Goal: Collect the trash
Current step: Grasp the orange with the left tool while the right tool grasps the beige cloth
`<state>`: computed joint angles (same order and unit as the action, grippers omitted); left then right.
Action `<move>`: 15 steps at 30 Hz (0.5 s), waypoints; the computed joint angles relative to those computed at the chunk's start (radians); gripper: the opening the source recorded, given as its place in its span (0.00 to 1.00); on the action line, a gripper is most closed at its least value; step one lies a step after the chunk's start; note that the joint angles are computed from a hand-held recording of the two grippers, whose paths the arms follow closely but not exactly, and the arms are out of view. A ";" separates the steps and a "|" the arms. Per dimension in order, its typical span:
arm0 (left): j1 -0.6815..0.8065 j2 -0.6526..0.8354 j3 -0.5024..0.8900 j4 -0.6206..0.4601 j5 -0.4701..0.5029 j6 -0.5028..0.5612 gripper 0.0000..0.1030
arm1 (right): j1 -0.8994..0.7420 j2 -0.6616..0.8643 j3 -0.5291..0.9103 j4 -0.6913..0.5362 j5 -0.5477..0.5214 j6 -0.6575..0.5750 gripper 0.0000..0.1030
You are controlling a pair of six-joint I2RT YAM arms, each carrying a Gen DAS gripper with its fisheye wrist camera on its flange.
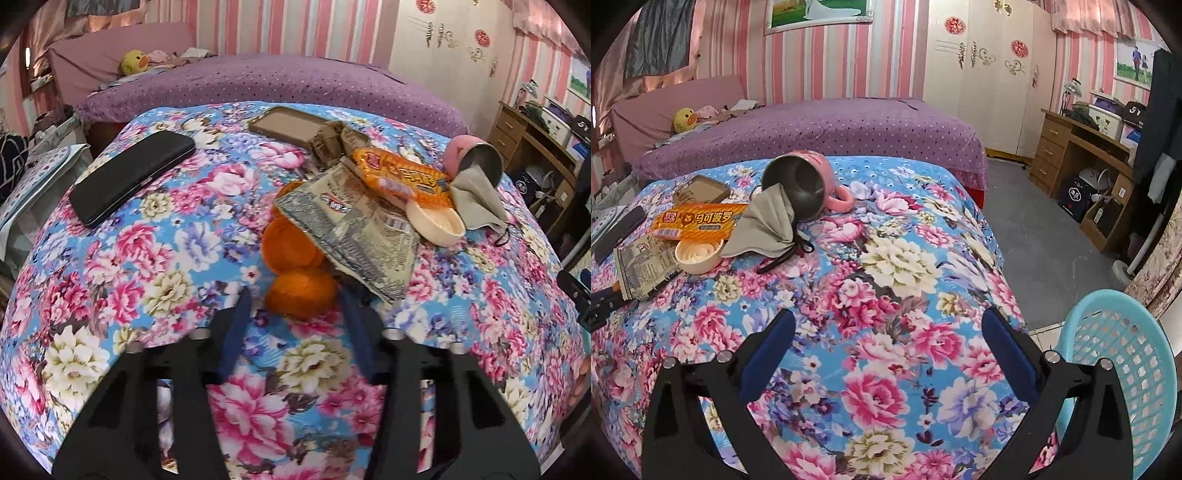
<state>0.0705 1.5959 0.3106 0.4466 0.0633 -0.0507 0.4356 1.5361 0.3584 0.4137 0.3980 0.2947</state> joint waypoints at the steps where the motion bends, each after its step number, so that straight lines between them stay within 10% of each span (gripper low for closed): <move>1: 0.003 -0.002 -0.002 0.001 0.010 0.002 0.37 | 0.005 -0.001 -0.001 0.001 0.002 0.000 0.96; 15: 0.117 -0.141 -0.048 -0.013 0.019 0.074 0.32 | 0.165 0.035 0.038 0.016 0.034 0.045 0.96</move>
<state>0.1871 1.4553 0.2625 0.4332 0.0827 0.0235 0.6009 1.5715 0.3964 0.4297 0.4323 0.3396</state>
